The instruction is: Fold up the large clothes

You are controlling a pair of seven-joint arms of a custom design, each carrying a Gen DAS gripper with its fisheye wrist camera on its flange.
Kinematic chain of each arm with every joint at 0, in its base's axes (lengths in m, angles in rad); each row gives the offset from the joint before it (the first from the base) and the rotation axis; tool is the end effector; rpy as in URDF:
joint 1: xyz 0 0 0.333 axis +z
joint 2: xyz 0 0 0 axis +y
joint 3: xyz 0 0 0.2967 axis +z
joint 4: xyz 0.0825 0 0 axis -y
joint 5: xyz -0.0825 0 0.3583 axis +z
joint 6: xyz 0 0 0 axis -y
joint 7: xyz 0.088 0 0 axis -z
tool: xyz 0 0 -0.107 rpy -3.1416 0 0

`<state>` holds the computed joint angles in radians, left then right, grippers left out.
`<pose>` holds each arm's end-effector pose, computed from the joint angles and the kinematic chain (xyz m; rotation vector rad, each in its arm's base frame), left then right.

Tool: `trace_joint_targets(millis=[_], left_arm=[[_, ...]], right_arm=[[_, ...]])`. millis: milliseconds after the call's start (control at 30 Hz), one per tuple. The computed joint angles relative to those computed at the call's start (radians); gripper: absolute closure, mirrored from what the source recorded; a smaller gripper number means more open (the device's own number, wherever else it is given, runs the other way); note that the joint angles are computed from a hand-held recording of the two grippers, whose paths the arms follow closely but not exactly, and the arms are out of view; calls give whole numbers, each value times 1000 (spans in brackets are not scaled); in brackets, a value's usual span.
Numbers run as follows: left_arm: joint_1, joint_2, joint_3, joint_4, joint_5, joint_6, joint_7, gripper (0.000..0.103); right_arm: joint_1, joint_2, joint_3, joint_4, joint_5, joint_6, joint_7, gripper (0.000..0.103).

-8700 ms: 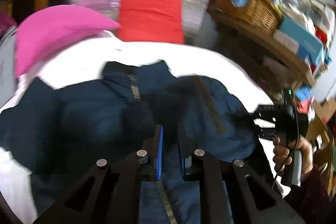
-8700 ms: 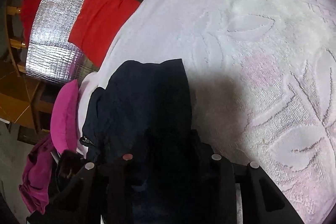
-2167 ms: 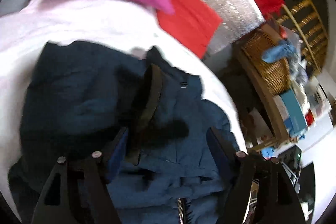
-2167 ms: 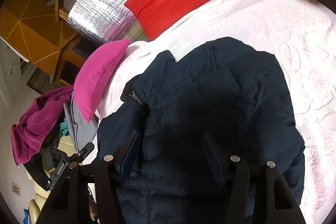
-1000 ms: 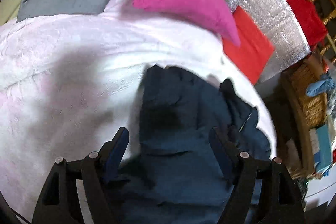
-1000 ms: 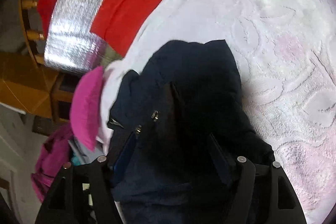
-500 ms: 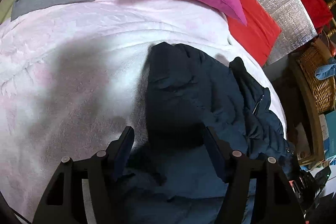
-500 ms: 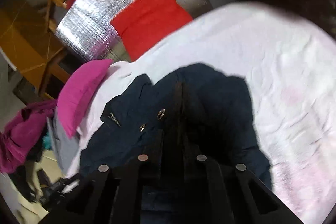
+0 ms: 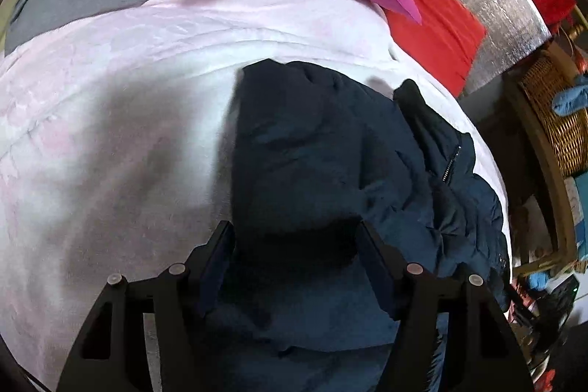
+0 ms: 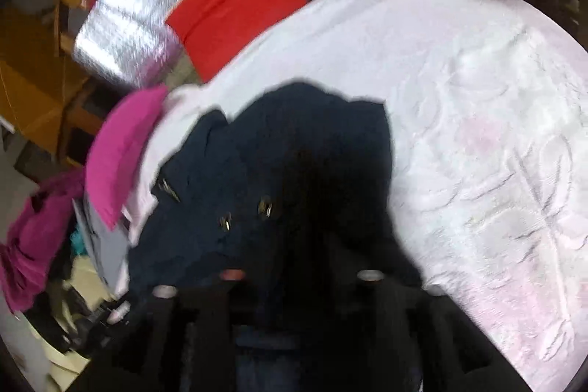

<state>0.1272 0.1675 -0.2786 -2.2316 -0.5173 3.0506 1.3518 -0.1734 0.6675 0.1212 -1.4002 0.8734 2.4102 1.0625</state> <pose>0.5608 -0.0429 0.3667 -2.5015 1.3402 -0.9740 0.7206 -0.0530 0.3502 -1.5143 1.7772 0.1119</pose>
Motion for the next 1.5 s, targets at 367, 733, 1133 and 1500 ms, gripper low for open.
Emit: trace_joint_targets(millis=[367, 733, 1133, 1500], left_arm=[[52, 15, -55, 31, -226, -43, 181, 33], [-8, 30, -26, 61, -482, -28, 411, 43], [-133, 85, 94, 89, -74, 101, 22, 48], [-15, 42, 12, 40, 25, -13, -64, 41]], right_arm=[[-37, 247, 7, 347, -70, -204, 175, 19], [99, 102, -19, 117, -235, 48, 15, 68], [140, 163, 11, 190, -311, 304, 15, 78], [34, 325, 32, 506, -301, -147, 151, 51]])
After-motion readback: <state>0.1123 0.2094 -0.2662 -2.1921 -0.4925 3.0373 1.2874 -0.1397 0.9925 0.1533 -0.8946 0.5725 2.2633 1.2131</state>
